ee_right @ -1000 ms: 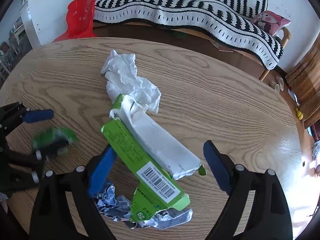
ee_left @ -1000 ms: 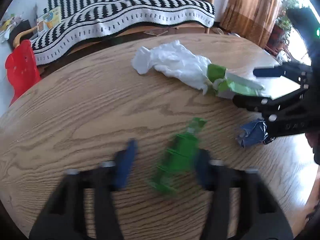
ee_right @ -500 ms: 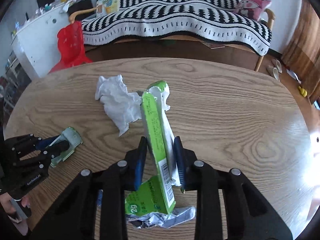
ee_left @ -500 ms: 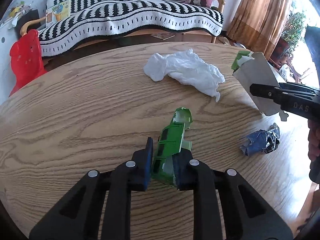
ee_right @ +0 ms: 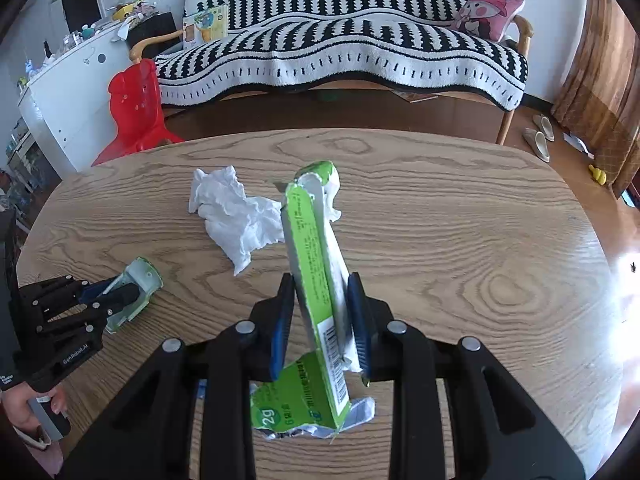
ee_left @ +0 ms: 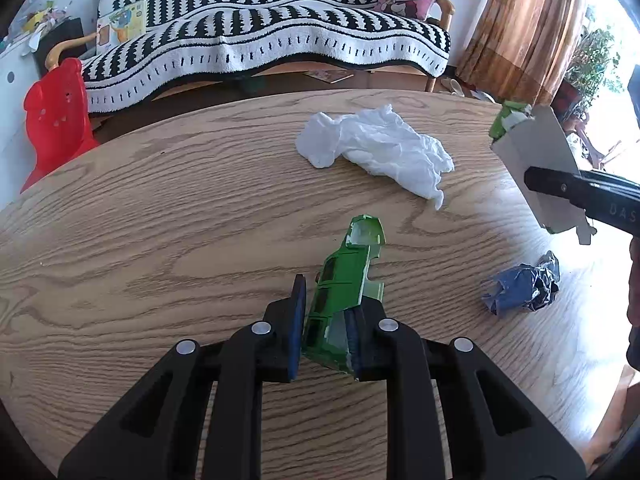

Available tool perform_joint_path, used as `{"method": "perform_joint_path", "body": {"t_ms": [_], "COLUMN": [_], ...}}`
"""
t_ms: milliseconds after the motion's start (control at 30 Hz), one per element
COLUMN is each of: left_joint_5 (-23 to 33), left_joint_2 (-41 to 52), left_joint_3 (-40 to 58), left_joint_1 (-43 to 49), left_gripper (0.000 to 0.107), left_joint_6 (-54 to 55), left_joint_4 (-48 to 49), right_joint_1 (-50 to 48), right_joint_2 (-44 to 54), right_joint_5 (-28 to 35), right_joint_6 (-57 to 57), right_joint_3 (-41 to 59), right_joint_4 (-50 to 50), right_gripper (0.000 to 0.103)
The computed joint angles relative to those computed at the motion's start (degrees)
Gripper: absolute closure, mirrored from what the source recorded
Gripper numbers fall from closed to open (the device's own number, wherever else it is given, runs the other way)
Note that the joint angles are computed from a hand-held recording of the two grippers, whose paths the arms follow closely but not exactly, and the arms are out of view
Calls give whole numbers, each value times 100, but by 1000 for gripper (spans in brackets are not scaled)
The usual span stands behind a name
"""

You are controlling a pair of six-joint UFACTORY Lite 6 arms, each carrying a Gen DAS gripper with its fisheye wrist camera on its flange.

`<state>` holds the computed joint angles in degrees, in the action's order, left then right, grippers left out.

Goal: Collect trash
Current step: 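Carry the toy car and green carton over the bin and open both tools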

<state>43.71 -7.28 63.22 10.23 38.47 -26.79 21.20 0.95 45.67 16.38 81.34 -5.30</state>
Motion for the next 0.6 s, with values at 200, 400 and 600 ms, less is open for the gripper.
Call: {"method": "perform_joint_path", "body": {"t_ms": [200,400,600], "left_joint_5": [-10,16,564], "left_joint_2": [14,-376,-1877], "left_joint_3": [25,-92,-420], "left_joint_1": [24,-41,-702], "left_gripper": [89,89,89], "left_joint_6": [27,-89,-440], "left_joint_4": [-16,79,85], "right_joint_1": [-15,-77,141], "right_joint_2": [-219,-892,-2526], "right_joint_5": [0,94,877], "right_joint_6": [235,348,780], "right_joint_3": [-244,-705,-1125], "right_joint_4": [-102,-58,-318], "right_gripper": [76,76,76]}}
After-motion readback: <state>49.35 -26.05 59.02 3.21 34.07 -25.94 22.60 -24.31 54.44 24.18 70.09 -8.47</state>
